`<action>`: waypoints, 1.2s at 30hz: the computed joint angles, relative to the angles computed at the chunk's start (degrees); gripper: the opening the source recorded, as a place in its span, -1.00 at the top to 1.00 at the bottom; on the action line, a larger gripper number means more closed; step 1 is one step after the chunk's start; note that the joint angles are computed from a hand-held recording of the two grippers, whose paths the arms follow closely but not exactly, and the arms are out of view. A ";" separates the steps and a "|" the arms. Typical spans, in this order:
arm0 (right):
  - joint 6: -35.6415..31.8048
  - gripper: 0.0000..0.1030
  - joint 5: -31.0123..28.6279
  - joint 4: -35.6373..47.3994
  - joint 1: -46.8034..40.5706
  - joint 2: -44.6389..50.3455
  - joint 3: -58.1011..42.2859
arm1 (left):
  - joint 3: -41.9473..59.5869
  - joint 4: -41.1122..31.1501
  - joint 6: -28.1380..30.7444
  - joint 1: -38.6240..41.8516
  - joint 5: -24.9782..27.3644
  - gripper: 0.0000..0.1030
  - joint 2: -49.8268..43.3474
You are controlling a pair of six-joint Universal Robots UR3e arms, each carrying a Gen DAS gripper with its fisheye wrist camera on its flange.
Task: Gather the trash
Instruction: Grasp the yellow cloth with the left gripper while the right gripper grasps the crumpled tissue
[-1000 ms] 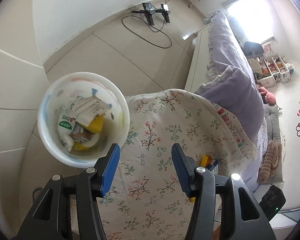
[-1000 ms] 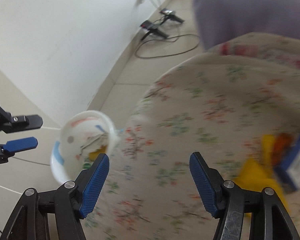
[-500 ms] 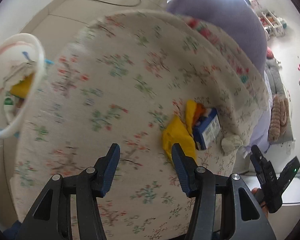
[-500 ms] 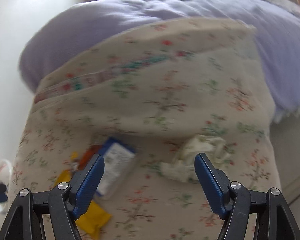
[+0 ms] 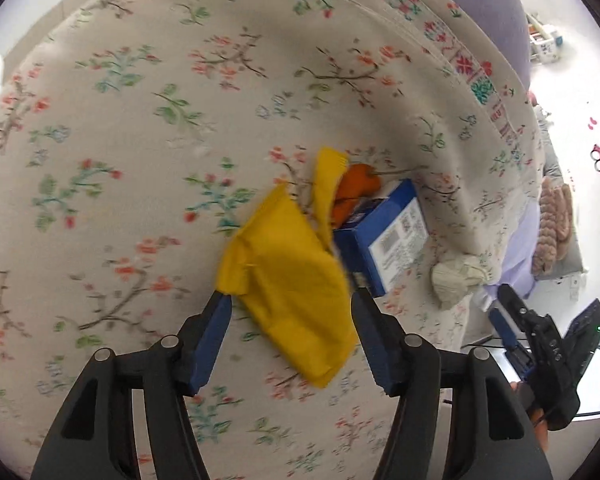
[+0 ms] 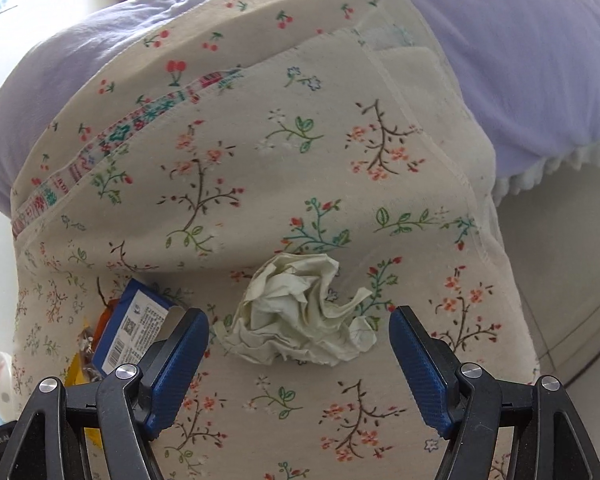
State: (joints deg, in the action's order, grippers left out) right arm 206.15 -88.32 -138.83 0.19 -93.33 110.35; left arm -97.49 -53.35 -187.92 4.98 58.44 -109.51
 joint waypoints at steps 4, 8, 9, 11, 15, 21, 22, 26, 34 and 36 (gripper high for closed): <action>-0.78 -0.53 0.75 0.03 -0.16 2.14 -1.10 | 0.47 4.00 -1.59 -2.23 2.22 -0.15 -1.04; -1.57 -0.53 1.40 -0.49 -1.07 3.41 -1.37 | 2.55 3.75 -1.48 -3.17 4.17 0.66 -2.66; -1.68 -0.53 1.73 -0.50 -1.47 3.70 -1.33 | 2.50 4.41 -1.91 -3.13 4.53 0.66 -2.89; -1.99 -0.53 2.19 -0.25 -2.02 4.26 -1.31 | 2.02 5.71 -2.92 -2.44 3.82 0.71 -3.09; -2.53 -0.53 2.53 -0.50 -2.73 4.77 -1.24 | 1.59 5.62 -0.98 -0.76 3.48 0.94 -0.84; -4.06 -0.53 3.27 -0.92 -3.28 6.23 -1.87 | 2.56 3.86 1.53 0.16 1.94 0.94 1.25; -4.09 -0.53 3.37 -1.10 -3.23 6.64 -2.20 | 1.91 3.15 2.01 1.09 1.36 0.94 1.88; -4.58 -0.53 3.20 -2.90 -2.10 7.93 -2.70 | 1.19 0.60 4.41 3.97 0.25 0.95 3.68; -5.15 0.08 2.28 -1.90 0.03 11.44 -5.66 | -0.07 -3.32 7.12 5.08 -0.55 0.95 9.55; -5.30 0.38 4.06 -3.33 -0.61 11.47 -4.23 | 0.11 -4.31 7.95 5.52 -0.52 0.95 10.29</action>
State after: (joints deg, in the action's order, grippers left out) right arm 200.85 -84.26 -142.17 -0.42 -81.85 106.12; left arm -97.38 -57.66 -179.97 10.50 57.92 -99.22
